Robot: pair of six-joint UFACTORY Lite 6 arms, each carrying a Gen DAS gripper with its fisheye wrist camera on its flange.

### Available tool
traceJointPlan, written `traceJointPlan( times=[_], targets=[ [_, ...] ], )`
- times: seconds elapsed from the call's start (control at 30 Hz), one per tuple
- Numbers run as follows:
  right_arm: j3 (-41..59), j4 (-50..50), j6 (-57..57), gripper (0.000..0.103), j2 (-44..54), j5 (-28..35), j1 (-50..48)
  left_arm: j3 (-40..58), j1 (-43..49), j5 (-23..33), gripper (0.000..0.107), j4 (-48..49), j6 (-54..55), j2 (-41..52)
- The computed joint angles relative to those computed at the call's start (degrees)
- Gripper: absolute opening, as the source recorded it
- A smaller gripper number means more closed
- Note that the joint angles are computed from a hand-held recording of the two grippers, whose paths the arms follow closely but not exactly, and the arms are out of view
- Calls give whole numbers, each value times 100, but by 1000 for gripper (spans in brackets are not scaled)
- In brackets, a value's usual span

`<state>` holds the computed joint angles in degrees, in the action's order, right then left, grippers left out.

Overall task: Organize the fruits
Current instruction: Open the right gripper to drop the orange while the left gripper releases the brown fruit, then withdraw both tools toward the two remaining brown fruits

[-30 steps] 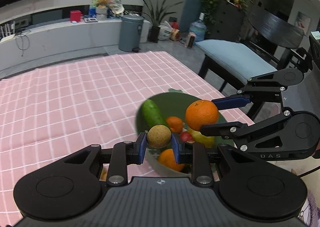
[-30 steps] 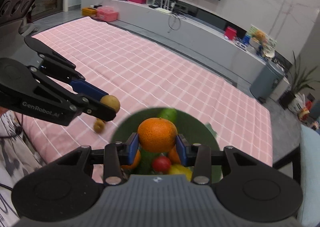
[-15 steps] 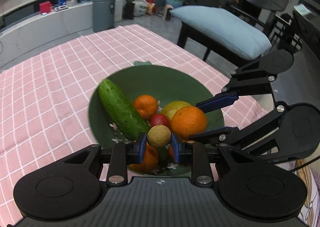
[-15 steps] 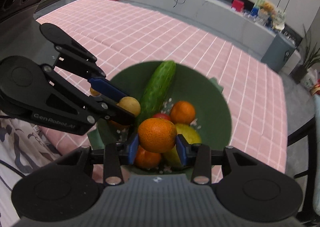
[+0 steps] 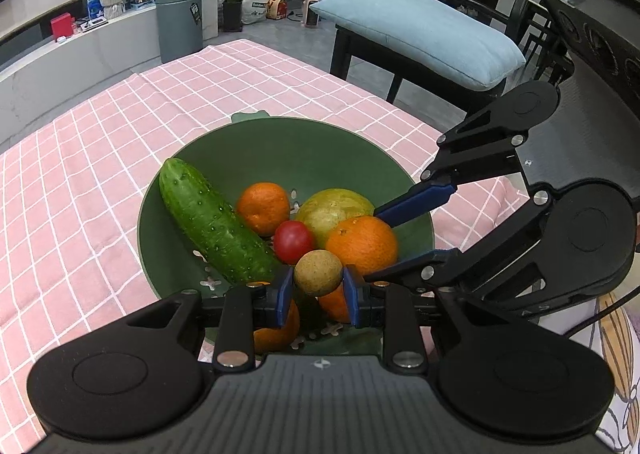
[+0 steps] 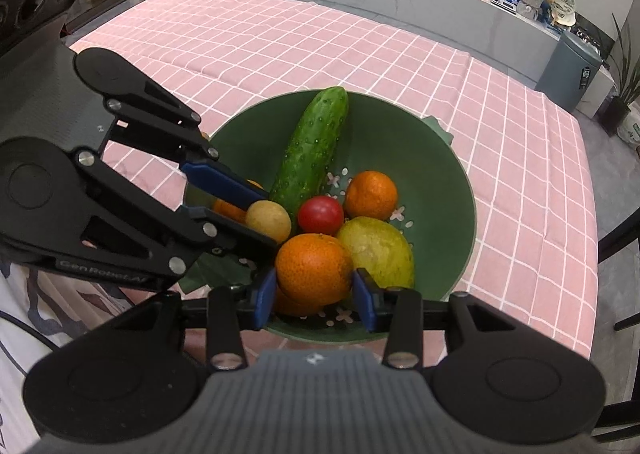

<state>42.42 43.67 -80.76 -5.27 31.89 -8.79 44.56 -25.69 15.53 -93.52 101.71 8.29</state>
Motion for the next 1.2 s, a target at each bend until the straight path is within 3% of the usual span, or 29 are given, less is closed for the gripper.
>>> traceJointPlan(
  times=[0.17, 0.33, 0.5, 0.97, 1.2],
  targets=[
    [68, -163, 196, 41, 24, -141, 127, -4, 35, -18, 37, 10, -39, -12],
    [6, -383, 483, 57, -172, -365, 216, -140, 135, 30, 50, -314, 52, -235],
    [-110, -587, 868, 70, -586, -526, 322, -425, 284, 112, 52, -432, 141, -745],
    [-534, 198, 1056, 72, -1327, -1157, 1506, -1105, 1354, 501, 55, 1180, -1180, -2151],
    [-525, 499, 1095, 69, -1118, -1755, 2352, -1288, 2380, 1029, 55, 1578, -981, -2237]
  ],
)
